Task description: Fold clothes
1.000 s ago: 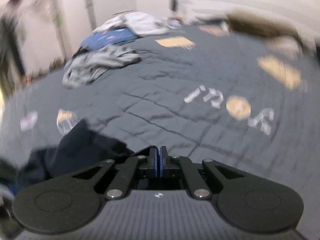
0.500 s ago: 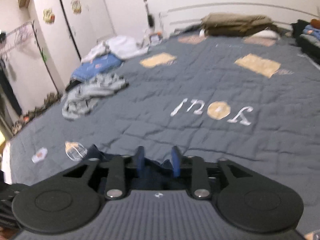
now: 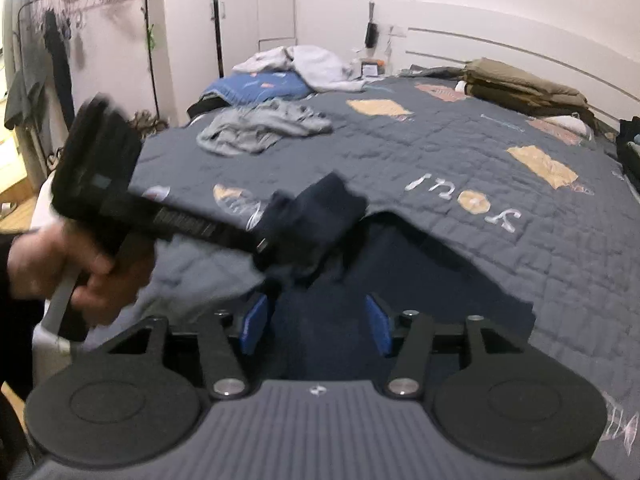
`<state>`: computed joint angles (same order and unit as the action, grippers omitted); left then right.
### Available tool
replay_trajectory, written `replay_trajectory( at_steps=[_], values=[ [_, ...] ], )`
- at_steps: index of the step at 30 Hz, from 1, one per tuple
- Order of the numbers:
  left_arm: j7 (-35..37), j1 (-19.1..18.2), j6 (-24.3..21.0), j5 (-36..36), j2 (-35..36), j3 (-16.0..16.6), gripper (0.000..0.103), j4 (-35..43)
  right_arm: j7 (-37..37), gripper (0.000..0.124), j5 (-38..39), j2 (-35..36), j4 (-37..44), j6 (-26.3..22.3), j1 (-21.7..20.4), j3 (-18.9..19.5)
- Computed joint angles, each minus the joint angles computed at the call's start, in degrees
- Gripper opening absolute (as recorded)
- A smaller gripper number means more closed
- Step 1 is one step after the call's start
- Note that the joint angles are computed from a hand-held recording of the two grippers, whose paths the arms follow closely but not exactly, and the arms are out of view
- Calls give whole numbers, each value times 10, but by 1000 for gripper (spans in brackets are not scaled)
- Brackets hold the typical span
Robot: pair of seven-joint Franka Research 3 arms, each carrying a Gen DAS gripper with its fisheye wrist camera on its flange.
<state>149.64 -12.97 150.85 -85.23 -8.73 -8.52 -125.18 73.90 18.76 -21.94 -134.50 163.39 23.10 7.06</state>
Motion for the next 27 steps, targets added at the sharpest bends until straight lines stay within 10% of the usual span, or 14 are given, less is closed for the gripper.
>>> replay_trajectory(
  at_steps=[17, 22, 27],
  values=[
    [5, -1, 5, 5, 3, -1, 20, 2, 24, 55, -8, 64, 11, 54, 9, 7],
    [-7, 2, -13, 17, -4, 4, 20, 2, 11, 22, 85, 66, -3, 105, 46, -26],
    [37, 5, -43, -13, -23, 16, 25, 2, 45, 13, 101, 53, -23, 150, 28, -17]
  ],
)
